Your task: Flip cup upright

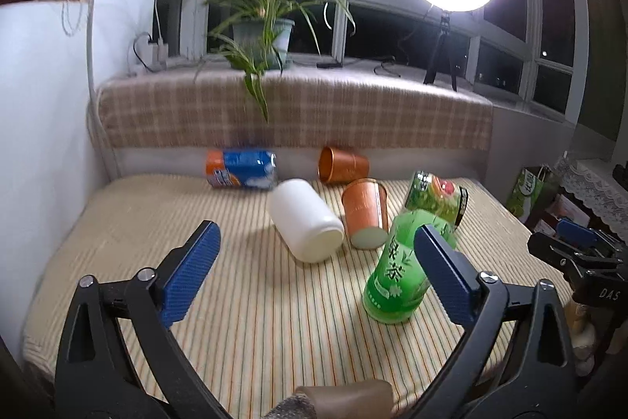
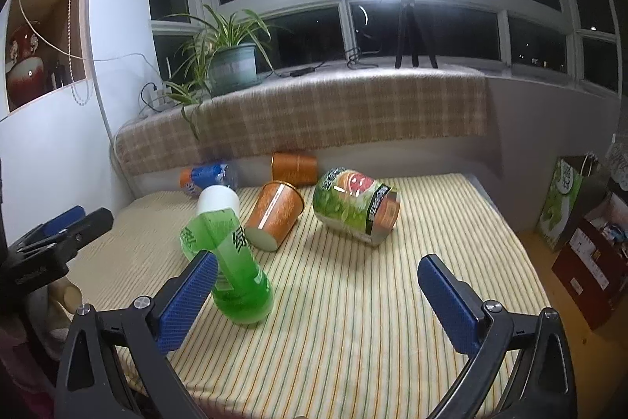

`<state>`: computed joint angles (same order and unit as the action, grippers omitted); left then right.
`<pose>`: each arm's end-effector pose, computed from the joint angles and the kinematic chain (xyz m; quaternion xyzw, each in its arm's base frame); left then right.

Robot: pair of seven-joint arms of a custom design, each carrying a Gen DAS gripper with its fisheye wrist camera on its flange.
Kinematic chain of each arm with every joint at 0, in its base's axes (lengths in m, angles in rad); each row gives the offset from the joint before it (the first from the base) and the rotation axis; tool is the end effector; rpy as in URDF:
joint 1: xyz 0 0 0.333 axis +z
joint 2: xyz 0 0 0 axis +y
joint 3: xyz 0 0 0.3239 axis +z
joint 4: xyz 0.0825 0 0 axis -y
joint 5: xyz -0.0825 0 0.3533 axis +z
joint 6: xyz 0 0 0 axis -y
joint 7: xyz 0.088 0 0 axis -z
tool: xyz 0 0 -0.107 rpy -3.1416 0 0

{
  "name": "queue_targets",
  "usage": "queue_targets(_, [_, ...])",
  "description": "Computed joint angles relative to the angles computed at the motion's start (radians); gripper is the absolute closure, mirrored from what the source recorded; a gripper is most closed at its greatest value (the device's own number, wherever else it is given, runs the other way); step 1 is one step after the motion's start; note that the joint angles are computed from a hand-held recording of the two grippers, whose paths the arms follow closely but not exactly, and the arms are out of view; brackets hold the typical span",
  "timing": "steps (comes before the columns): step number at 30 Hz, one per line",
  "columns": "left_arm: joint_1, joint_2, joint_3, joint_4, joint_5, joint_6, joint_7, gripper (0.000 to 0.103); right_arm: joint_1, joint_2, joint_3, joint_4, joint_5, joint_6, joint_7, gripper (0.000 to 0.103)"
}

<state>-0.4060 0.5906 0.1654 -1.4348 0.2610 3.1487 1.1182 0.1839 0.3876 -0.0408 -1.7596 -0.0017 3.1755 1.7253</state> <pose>0.6980 -0.2323 0.5072 -0.5551 0.6362 -0.4342 0.3142 0.6694 0.1013 0.4986 -0.6163 0.6150 -0.2975 0.3918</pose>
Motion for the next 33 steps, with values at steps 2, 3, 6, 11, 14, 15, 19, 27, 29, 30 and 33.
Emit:
queue_targets(2, [-0.063, -0.008, 0.087, -0.020, 0.014, 0.026, -0.043, 0.001, -0.001, 0.000, 0.001, 0.002, 0.003, 0.002, 0.001, 0.000])
queue_targets(3, [-0.099, -0.008, 0.137, -0.027, 0.021, 0.039, -0.065, 0.001, -0.001, 0.000, 0.003, 0.002, 0.004, 0.003, 0.002, 0.000])
queue_targets(6, [-0.131, -0.013, 0.182, -0.039, 0.022, 0.051, -0.079, 0.001, 0.003, 0.002, -0.003, 0.003, 0.006, 0.005, 0.007, 0.000])
queue_targets(11, [-0.188, -0.016, 0.257, -0.060, 0.011, 0.070, -0.104, 0.000, 0.010, -0.001, -0.011, -0.002, 0.006, 0.010, 0.014, 0.000])
queue_targets(14, [-0.211, -0.017, 0.287, -0.070, -0.005, 0.078, -0.110, 0.000, 0.013, -0.002, -0.015, -0.004, 0.004, 0.010, 0.018, 0.000])
queue_targets(15, [-0.218, -0.018, 0.296, -0.074, -0.010, 0.082, -0.109, 0.000, 0.011, -0.003, -0.012, -0.004, 0.005, 0.008, 0.018, 0.000])
queue_targets(19, [-0.244, -0.020, 0.328, -0.085, -0.033, 0.088, -0.102, 0.000, 0.004, -0.002, -0.002, -0.003, 0.008, 0.003, 0.018, 0.000])
queue_targets(27, [-0.254, -0.020, 0.338, -0.089, -0.067, 0.087, -0.078, 0.000, -0.003, 0.009, 0.012, 0.016, 0.008, -0.011, 0.009, 0.000])
queue_targets(29, [-0.254, -0.020, 0.337, -0.090, -0.072, 0.090, -0.073, 0.000, -0.007, 0.012, 0.019, 0.022, 0.009, -0.018, 0.005, 0.000])
queue_targets(30, [-0.252, -0.020, 0.336, -0.089, -0.075, 0.090, -0.070, 0.000, -0.009, 0.014, 0.023, 0.024, 0.010, -0.020, 0.002, 0.000])
queue_targets(33, [-0.254, -0.020, 0.340, -0.091, -0.084, 0.093, -0.063, 0.000, -0.010, 0.017, 0.027, 0.028, 0.014, -0.025, -0.001, 0.000])
